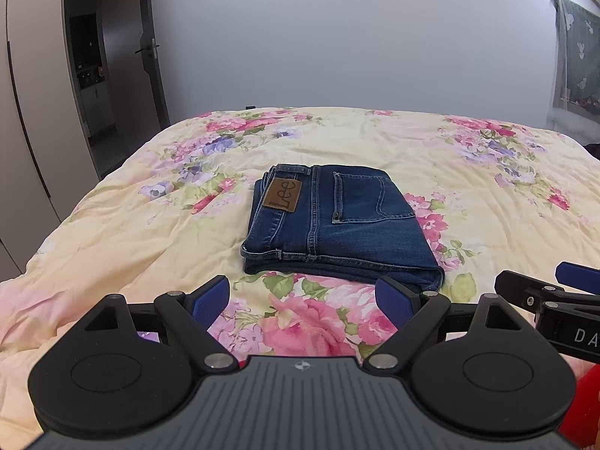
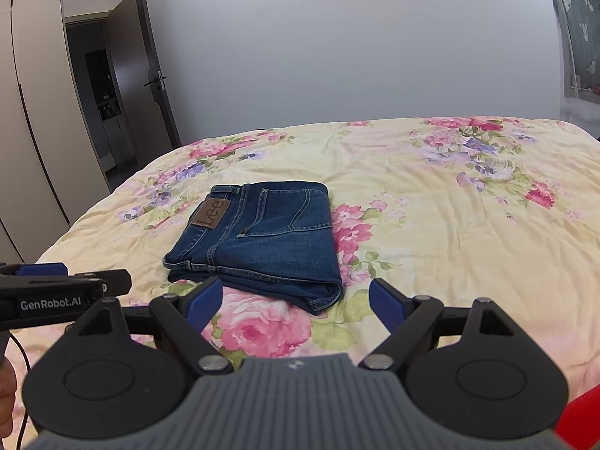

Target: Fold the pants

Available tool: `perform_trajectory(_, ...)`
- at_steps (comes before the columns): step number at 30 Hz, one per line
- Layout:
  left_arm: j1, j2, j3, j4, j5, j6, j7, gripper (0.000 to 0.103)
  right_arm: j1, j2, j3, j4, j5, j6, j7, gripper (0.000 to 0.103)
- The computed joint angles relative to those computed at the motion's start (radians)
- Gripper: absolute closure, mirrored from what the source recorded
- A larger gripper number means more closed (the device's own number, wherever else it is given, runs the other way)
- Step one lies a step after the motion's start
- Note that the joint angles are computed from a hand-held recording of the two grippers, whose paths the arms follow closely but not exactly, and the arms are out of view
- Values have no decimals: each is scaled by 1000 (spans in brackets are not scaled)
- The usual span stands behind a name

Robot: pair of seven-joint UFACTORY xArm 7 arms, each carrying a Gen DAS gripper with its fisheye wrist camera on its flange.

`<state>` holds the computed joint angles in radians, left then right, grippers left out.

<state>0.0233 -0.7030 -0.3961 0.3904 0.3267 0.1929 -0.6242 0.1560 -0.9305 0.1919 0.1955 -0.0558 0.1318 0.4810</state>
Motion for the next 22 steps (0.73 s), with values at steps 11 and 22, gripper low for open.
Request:
perform_trajectory(11, 12, -14, -8, -5, 12, -20, 6, 1, -2, 2, 4, 2, -2, 0, 6, 22)
perform_trajectory(22, 28, -23, -21, -7, 7, -41, 13, 1, 0, 0, 1, 0, -3, -1, 5, 22)
